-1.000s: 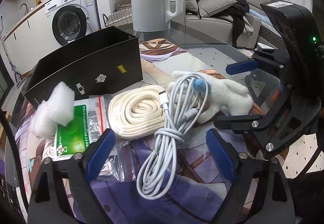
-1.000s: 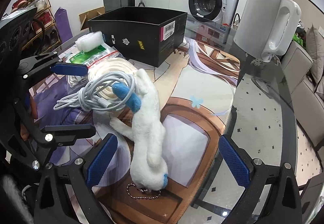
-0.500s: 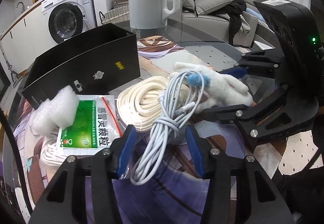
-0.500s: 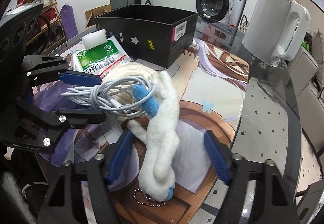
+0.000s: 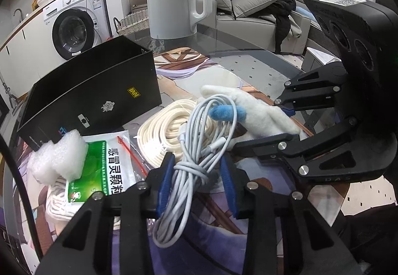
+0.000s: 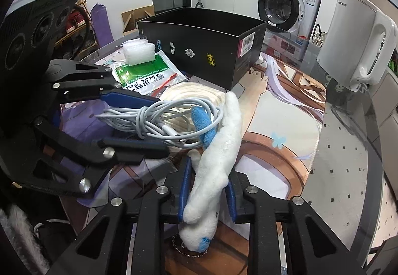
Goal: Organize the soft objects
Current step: 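Grasp the coiled white cable with the left tool while the right grasps the plush toy, then lift the cable with the left tool while the right tool lifts the plush toy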
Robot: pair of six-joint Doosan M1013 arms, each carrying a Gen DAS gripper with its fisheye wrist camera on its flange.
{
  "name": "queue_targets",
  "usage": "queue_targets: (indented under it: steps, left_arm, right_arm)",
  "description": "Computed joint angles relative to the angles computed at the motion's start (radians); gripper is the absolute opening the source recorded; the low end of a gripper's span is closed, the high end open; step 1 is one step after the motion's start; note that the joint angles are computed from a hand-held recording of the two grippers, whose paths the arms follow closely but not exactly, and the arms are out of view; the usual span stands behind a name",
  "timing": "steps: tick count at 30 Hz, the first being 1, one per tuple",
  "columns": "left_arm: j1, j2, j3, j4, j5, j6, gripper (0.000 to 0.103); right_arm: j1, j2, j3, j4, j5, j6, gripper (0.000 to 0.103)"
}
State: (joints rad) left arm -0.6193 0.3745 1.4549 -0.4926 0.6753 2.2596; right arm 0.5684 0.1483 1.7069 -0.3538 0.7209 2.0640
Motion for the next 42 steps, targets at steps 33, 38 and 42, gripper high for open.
queue_targets:
  steps: [33,38,42]
  left_arm:
    - [0.044,-0.045,0.056,-0.127,-0.048,0.031,0.026]
    - [0.048,-0.055,0.066,-0.116,-0.071,0.015,0.026]
    - [0.052,-0.064,0.073,-0.112,-0.091,0.001,0.026]
  right_arm:
    - [0.015,-0.031,0.03,-0.062,-0.024,0.134,0.022]
    - [0.02,-0.039,0.032,-0.087,-0.035,0.16,0.022]
    - [0.024,-0.044,0.028,-0.107,-0.044,0.176,0.022]
